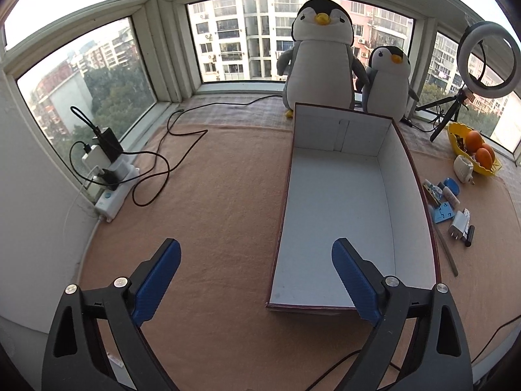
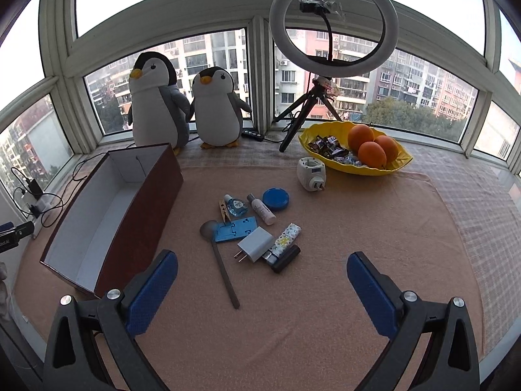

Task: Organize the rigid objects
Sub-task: 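Move the left gripper onto the box wall and close on it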

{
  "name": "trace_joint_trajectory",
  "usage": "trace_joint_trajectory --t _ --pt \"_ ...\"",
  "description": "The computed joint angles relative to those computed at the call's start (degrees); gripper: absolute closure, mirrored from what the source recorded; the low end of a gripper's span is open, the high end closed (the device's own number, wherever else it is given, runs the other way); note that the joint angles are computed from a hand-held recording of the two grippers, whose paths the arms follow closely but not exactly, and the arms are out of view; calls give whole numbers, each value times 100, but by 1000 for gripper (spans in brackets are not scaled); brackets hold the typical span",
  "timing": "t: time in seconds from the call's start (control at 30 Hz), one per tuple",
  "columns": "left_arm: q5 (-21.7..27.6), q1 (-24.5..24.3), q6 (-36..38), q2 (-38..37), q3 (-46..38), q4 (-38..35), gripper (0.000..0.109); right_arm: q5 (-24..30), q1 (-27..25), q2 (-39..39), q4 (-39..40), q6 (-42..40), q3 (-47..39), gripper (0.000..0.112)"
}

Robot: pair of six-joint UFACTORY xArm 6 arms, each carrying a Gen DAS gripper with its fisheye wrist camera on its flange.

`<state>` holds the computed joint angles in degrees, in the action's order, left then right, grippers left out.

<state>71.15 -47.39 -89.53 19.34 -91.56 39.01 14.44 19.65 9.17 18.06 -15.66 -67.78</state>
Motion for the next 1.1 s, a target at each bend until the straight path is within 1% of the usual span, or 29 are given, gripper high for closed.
trace_joint_trajectory --t 0.13,0.2,0.27,0.37,0.43,0.5,0.53,0.57,0.63,0.73,0.8,0.9,0.97,1.03,1.1 --pt "-394 198 265 -55 156 -320 23 130 2 11 306 -174 -41 10" --pt "-495 278 434 -41 188 -394 26 41 12 13 134 -34 -7 10" --pt "-621 368 590 -37 229 -497 29 -12 10 25 -177 313 13 10" --pt "-860 512 792 -26 308 -679 29 50 40 51 35 184 -2 10" --pt "-1002 600 955 25 319 -823 29 0 45 99 -423 560 15 10" --pt "-1166 674 1153 78 344 -968 30 42 57 144 -482 642 2 11" --pt "-1261 725 1283 105 369 -1076 35 80 62 166 -381 589 -5 12" --pt "-1327 775 1409 134 383 -1216 44 118 64 187 -315 566 -15 12" --pt "-1536 882 1611 145 479 -1483 54 162 57 221 -427 698 -14 14" --pt "-1579 936 1790 228 437 -1580 56 236 19 322 -659 939 -65 18" --pt "-1576 974 2059 312 337 -1699 56 367 2 389 -534 869 -139 18" --pt "-1498 1028 2513 458 124 -1919 56 529 -8 498 -597 944 -270 19" --pt "-1407 1049 2705 530 13 -1935 56 537 9 552 -700 1009 -321 19" --pt "-1436 1072 2785 552 6 -2013 56 559 36 636 -752 1037 -400 20" --pt "-1575 1101 2776 518 112 -2123 62 645 65 742 -676 965 -514 22"
